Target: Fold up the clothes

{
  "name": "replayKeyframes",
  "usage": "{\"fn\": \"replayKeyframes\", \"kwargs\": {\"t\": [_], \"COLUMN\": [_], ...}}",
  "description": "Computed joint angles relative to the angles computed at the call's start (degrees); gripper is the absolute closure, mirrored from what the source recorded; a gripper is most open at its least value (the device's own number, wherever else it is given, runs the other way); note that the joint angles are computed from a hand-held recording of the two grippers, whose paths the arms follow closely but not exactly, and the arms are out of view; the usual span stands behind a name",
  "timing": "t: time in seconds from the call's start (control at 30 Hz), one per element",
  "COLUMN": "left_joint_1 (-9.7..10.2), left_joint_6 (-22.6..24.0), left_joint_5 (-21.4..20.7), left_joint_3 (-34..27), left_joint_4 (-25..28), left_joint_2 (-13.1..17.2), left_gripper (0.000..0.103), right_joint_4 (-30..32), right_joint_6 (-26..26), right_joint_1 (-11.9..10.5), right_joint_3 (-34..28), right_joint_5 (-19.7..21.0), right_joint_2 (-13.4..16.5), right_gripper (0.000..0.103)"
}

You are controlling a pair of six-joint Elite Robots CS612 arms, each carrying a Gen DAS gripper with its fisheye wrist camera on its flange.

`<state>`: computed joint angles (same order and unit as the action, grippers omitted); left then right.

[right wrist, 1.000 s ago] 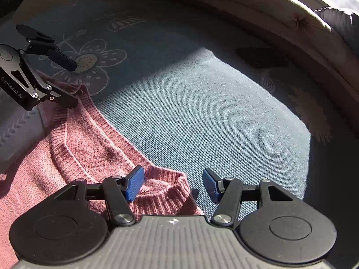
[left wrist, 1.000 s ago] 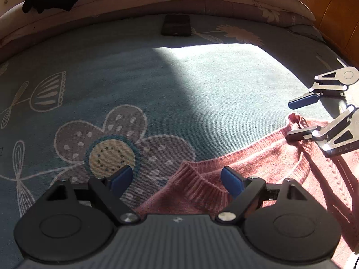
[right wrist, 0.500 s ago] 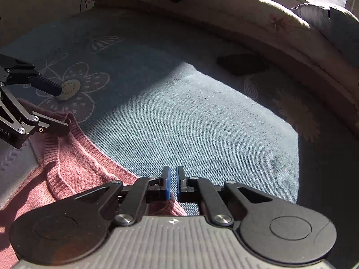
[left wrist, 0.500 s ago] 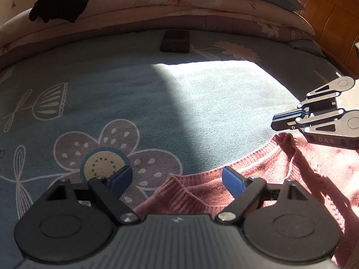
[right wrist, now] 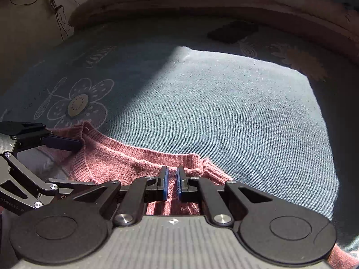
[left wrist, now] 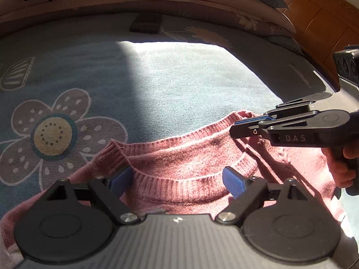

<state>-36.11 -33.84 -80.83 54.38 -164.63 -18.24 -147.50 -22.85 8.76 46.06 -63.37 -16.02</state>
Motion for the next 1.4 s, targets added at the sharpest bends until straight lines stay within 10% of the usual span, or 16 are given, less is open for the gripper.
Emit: {"fn": "replayKeyframes", "kwargs": {"t": [0.47,0.87,1.4], "left_joint_1": [-5.3,-10.64,-10.89], "left_joint_6": [-8.9,-1.3,-3.3], "left_joint_5": [6.2,10.4,2.3], "left_joint_3": [18.2,23.8,31.1], "left_joint_4": [-0.5,4.1,6.0], "left_joint_2": [-11.2,-13.7,-18.2], "left_gripper": [0.015,0.015,0.01], "right_joint_4": [-7.3,-14.3,-10.9], "right_joint_6": [3.8,1.7,8.8], "right_joint_1": [-1.7,-0.1,1.3], "right_joint_3": [25.6,37.9,48.4], "right_joint_5": [-4.4,-10.8,-18.6], "right_joint_2": [-14.4,-19.8,-25.3], "right_gripper": [0.043,0.035,0.017]}}
